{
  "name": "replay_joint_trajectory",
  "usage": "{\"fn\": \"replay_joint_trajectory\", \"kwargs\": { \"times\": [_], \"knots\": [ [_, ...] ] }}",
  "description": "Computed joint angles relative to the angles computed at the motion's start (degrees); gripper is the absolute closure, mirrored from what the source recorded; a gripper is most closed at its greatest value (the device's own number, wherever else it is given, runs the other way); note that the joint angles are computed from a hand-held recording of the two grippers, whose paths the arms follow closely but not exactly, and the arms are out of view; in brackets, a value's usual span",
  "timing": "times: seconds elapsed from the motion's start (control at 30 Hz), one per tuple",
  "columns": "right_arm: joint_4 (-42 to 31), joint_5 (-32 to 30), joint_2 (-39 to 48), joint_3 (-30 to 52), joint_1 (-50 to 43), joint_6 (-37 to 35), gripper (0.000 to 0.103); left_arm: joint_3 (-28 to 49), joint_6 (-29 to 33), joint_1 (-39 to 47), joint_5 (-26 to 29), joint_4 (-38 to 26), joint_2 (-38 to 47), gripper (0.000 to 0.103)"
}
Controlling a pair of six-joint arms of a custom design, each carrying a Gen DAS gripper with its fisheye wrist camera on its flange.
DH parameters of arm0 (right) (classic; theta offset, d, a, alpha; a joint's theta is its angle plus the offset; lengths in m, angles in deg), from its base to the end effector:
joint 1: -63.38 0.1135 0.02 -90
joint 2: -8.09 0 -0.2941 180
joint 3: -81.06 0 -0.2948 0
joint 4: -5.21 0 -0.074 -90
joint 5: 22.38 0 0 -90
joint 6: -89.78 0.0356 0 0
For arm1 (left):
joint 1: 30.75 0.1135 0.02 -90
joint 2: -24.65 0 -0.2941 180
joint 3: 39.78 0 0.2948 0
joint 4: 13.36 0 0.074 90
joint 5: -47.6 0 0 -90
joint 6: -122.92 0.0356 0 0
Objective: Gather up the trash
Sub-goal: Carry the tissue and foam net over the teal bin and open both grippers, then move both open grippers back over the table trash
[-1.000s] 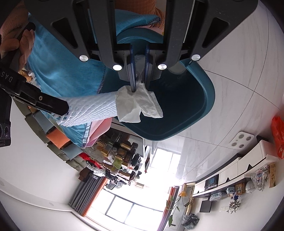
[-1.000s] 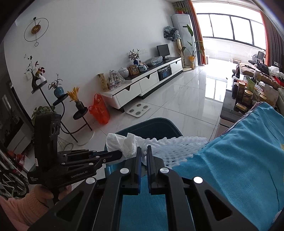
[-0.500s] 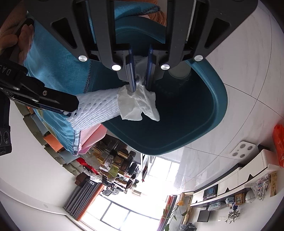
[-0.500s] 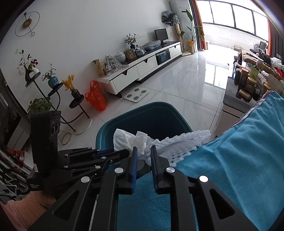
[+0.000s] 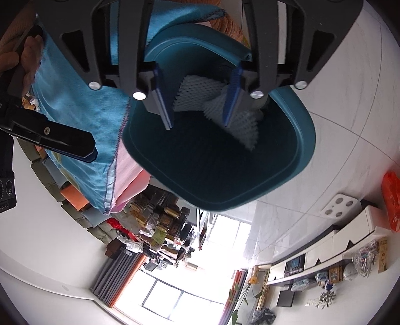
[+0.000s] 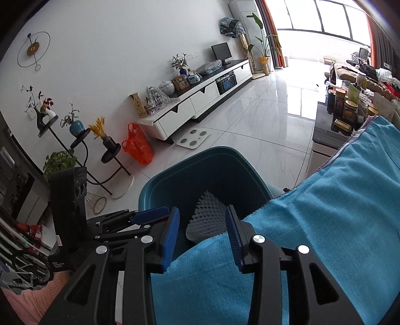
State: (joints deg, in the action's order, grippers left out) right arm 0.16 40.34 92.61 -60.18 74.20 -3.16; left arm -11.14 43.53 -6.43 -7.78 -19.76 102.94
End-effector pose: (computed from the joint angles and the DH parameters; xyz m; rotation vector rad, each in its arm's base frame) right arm 0.2566 0.0656 0.1132 -0.4971 2.3759 0.6446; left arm 0.1987 0.0676 0.0911 -0.0589 2.3737 -0.4862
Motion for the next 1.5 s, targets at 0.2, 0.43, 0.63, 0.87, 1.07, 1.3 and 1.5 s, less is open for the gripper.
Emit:
{"fn": "replay_joint_trajectory", "kwargs": {
  "times": [0.2, 0.43, 0.63, 0.87, 1.07, 1.3, 1.5],
  "knots": [
    [-4.1, -4.5, -13.2, -6.0, -7.3, -2.7, 0.066, -3.2, -1.0, -4.5, -0.3, -6.5, -16.6, 0.055],
    [-18.9, -13.7, -29.9, -10.2, -26.6, -13.5, 0.066, -5.0, -5.6, -18.9, -2.4, -14.5, -33.5, 0.051],
    [-35.4, -24.0, -30.5, -8.1, -53.4, -33.7, 0.065, -5.2, -14.5, -40.5, -12.7, -11.2, -35.8, 0.05],
    [-42.7, -27.8, -21.0, -2.3, -75.5, -50.7, 0.064, -3.6, -21.1, -60.3, -23.2, -4.3, -28.7, 0.05],
    [-37.5, -26.6, -12.8, 1.0, -82.0, -52.0, 0.064, -0.8, -23.1, -67.4, -26.1, 0.7, -20.9, 0.05],
    [-29.4, -22.8, -6.7, 0.7, -81.6, -50.0, 0.063, 1.2, -23.5, -70.9, -27.7, 2.3, -16.7, 0.05],
    [-26.8, -21.9, -4.7, 0.2, -81.1, -49.6, 0.064, 1.9, -23.9, -71.1, -27.3, 2.8, -14.5, 0.05]
  ]
}}
